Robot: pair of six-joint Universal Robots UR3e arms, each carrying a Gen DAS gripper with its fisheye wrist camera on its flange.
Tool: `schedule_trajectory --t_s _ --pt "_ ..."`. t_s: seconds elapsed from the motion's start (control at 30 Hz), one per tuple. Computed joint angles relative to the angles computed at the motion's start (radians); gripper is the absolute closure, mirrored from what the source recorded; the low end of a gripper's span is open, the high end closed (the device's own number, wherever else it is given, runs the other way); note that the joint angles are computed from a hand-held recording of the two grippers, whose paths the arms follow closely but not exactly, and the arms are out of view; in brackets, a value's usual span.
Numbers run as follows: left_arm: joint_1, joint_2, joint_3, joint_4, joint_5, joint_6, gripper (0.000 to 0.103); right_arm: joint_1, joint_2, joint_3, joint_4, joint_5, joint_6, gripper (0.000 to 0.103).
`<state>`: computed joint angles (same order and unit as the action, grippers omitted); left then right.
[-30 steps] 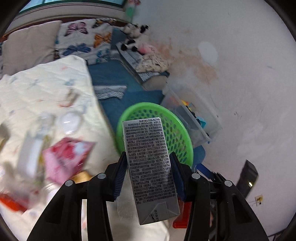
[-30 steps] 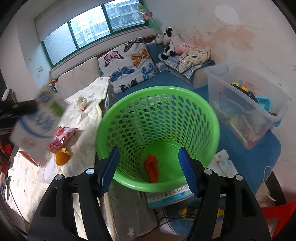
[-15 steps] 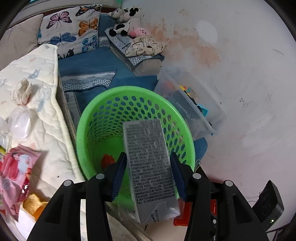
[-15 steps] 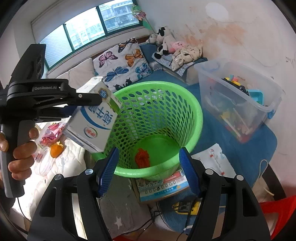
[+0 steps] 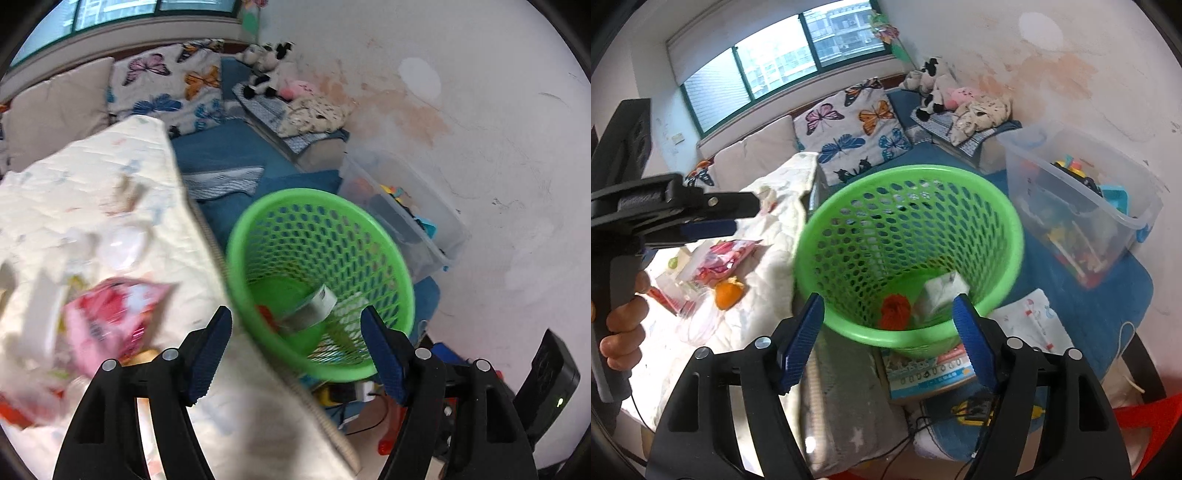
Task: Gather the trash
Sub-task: 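Return the left tool to the table and grasp the red Oreo wrapper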
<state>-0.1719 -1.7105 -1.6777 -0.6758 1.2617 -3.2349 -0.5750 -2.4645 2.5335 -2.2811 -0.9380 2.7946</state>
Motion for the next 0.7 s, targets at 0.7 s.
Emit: schedule_trajectory --t_s 0.7 --pt "0.635 0.671 -0.445 -0.250 -0.063 0.162 0.033 0.562 0.466 -0.158 -0.509 -0.272 0.328 0.029"
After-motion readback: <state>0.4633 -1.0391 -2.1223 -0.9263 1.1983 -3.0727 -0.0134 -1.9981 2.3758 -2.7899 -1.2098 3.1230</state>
